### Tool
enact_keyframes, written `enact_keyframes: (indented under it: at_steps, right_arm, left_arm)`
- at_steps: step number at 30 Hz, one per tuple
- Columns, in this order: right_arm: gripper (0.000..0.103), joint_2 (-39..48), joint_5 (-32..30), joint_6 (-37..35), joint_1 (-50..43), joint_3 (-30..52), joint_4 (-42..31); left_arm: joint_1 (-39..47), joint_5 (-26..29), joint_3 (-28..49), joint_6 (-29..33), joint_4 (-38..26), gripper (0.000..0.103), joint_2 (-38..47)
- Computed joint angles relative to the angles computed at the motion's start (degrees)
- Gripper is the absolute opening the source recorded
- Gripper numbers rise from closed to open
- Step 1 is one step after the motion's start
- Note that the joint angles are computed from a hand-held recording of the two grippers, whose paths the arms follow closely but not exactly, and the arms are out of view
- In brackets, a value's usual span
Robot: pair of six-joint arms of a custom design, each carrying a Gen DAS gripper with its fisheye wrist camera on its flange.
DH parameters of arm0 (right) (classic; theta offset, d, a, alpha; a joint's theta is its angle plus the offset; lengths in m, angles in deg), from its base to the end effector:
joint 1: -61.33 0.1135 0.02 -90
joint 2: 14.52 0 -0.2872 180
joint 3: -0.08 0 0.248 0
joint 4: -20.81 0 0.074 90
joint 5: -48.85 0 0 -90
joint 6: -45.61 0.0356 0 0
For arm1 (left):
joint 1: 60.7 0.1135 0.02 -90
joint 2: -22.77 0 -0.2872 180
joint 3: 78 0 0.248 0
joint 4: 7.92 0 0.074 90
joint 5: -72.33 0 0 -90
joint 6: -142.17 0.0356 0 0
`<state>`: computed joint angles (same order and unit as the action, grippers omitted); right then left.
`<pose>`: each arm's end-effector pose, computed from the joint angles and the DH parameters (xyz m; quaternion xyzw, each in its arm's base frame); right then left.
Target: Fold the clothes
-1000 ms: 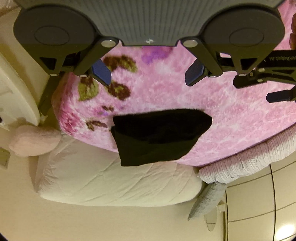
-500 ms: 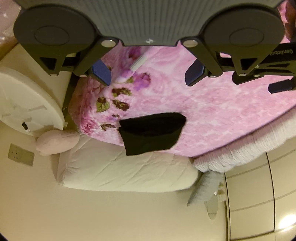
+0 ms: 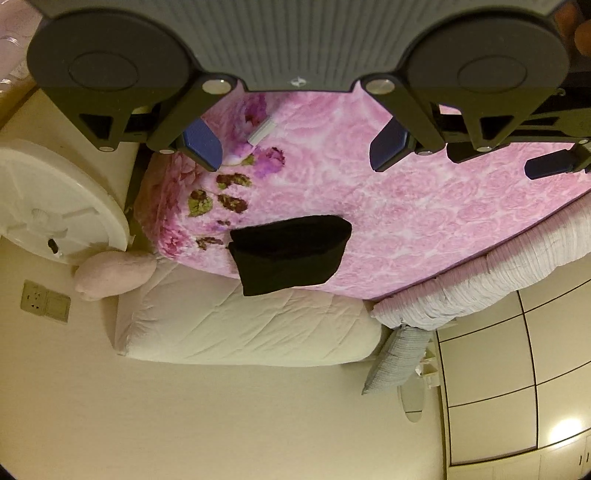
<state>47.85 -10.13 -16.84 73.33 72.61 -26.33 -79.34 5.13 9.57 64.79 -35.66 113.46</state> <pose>0.2135 0.0266 0.3488 0.2349 0.8382 -0.0797 0.4857 0.3393 -0.1290 0.3324 0.3236 0.7948 -0.1971 0.4741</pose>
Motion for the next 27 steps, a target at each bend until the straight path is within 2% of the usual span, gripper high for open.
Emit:
enact_keyframes:
  at_steps: [27]
  right_arm:
    - [0.089, 0.8, -3.8, -3.1, -6.1, -0.7, 1.9]
  left_arm:
    - [-4.0, -5.7, 1.8, -0.3, 0.6, 0.102, 2.7]
